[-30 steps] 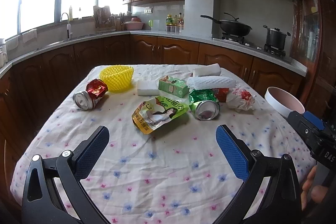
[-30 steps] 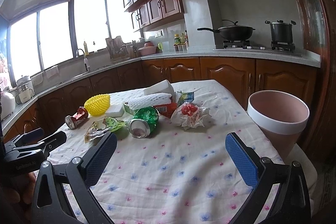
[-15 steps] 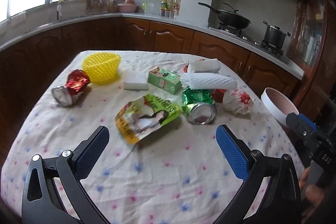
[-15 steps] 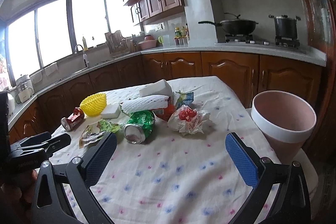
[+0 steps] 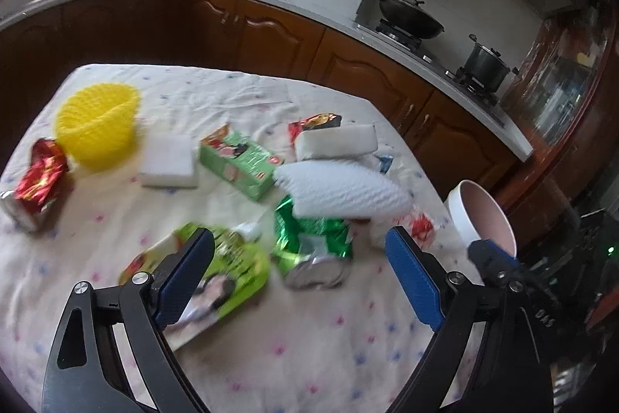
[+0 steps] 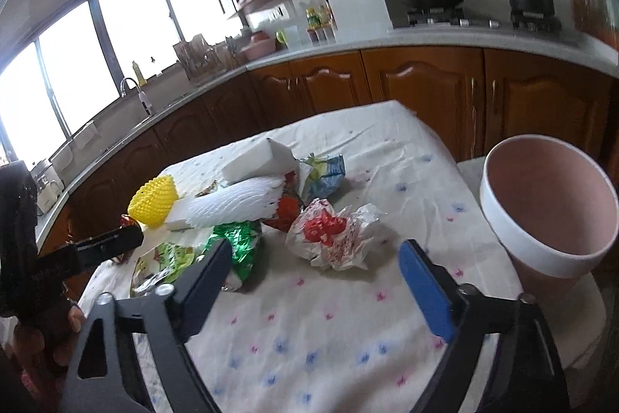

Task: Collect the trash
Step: 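Grasp the white foam net sleeve with the left gripper while the right gripper grasps the red-white tissue wad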

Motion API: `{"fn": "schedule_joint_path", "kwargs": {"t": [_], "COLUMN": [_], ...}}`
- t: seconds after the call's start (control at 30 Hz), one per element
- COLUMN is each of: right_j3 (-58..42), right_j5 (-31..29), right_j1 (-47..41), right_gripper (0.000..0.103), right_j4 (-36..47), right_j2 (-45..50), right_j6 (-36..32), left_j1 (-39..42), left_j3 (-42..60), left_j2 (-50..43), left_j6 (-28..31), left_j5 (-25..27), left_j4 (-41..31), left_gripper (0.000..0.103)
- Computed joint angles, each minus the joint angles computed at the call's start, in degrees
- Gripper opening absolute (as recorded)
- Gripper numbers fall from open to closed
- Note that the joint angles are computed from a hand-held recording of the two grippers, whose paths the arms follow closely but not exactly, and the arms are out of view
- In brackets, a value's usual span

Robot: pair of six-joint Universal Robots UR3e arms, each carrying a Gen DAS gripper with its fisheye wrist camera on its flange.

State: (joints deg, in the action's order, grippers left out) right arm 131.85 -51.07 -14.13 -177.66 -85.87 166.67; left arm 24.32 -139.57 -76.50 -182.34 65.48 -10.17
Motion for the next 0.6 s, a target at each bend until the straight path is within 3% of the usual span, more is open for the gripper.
{"fn": "schedule_joint_path", "kwargs": {"t": [0.23, 0.33, 0.43, 0.47, 0.5, 0.53, 0.57, 0.6], "right_j3": [-10.7, -14.8, -18.2, -19.0, -19.7, -20.2, -20.3, -20.1], "right_j5": [-0.7, -0.8, -1.0, -1.0, -0.6, -0.1, 0.2, 0.7], "right_j1": [1.9, 2.6, 3.4, 3.6, 3.6, 3.6, 3.5, 3.3], "right_gripper": [0.075, 0.071, 0.061, 0.053, 0.049, 0.036, 0.016, 0.015], "right_j4": [6.5, 9.3, 11.1, 11.6, 12.5, 13.1, 13.4, 13.7], "right_j2": [9.7, 13.3, 16.1, 17.0, 17.7, 18.4, 18.5, 18.5], "right_j6": [1.1, 1.7, 2.0, 2.1, 2.0, 1.8, 1.7, 1.4], "left_j1": [-0.1, 0.1, -0.8, -0.7, -0.8, -0.7, -0.5, -0.5], "left_j3": [10.7, 14.0, 16.1, 16.5, 16.6, 16.5, 15.4, 14.6], "left_j2": [-13.5, -18.0, -21.0, -21.6, -21.8, -21.8, -20.9, -20.4], "left_j6": [-1.0, -1.2, -0.3, 0.7, 1.3, 1.8, 2.3, 2.5], "left_j5": [-4.3, -6.5, -6.9, -7.7, -8.3, -9.0, -9.7, -9.5], "left_j4": [-3.1, -4.5, -5.2, -6.1, -6.5, -6.7, -5.9, -5.0], "left_gripper": [0.088, 0.073, 0.038, 0.022, 0.011, 0.009, 0.005, 0.005]}}
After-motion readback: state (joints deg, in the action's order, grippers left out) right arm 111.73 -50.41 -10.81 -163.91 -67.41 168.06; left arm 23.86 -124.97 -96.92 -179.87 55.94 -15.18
